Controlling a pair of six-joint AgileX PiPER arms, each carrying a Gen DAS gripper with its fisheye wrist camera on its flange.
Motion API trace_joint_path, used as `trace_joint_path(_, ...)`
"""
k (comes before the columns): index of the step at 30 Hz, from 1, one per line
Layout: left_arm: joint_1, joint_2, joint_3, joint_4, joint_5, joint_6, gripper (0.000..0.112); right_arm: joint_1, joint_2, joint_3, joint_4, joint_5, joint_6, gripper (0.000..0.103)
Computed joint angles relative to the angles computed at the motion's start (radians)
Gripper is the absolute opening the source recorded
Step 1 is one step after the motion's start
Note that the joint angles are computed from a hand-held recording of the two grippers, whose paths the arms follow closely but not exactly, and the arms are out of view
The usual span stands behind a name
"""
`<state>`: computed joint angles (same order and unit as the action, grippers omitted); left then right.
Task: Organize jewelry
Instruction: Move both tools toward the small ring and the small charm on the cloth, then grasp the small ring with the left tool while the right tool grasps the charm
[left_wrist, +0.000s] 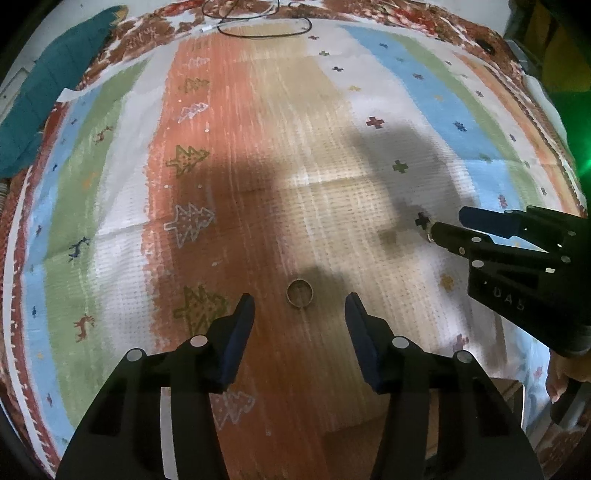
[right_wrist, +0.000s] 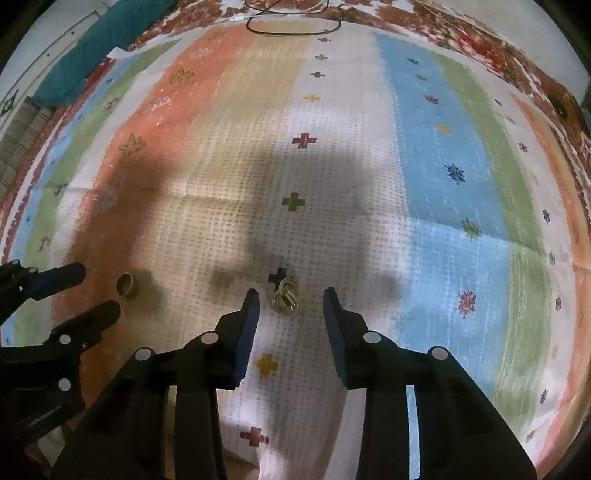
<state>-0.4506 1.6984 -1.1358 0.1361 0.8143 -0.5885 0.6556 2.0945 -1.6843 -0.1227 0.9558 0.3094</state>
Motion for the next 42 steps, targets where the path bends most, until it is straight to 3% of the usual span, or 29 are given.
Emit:
trace_joint_path(11,0.01,0.074,-0.042,-0.028,-0.007,0.034,0.04,-0.012,0.047,-0.028,0.01,0.009,-0.025,0.026)
trace_joint_path(18,0.022,0.108,-0.043,-0.032,-0.011,0.045,0.018,-0.011,0.065,-0.041,-0.005,0.001,-0.023,0.016)
trace_joint_path(28,0.0,0.071,-0.034,-0.024,-0.012,0.017,0.018,-0.007,0.024,0.008,0.004,-0.022,-0.033,0.013)
trace_joint_path(42,-0.113,-0.148,0.011,0.056,0.034,-0.13,0.018,0.056,-0.19,0.162,-0.035,-0.056,0.017,0.013)
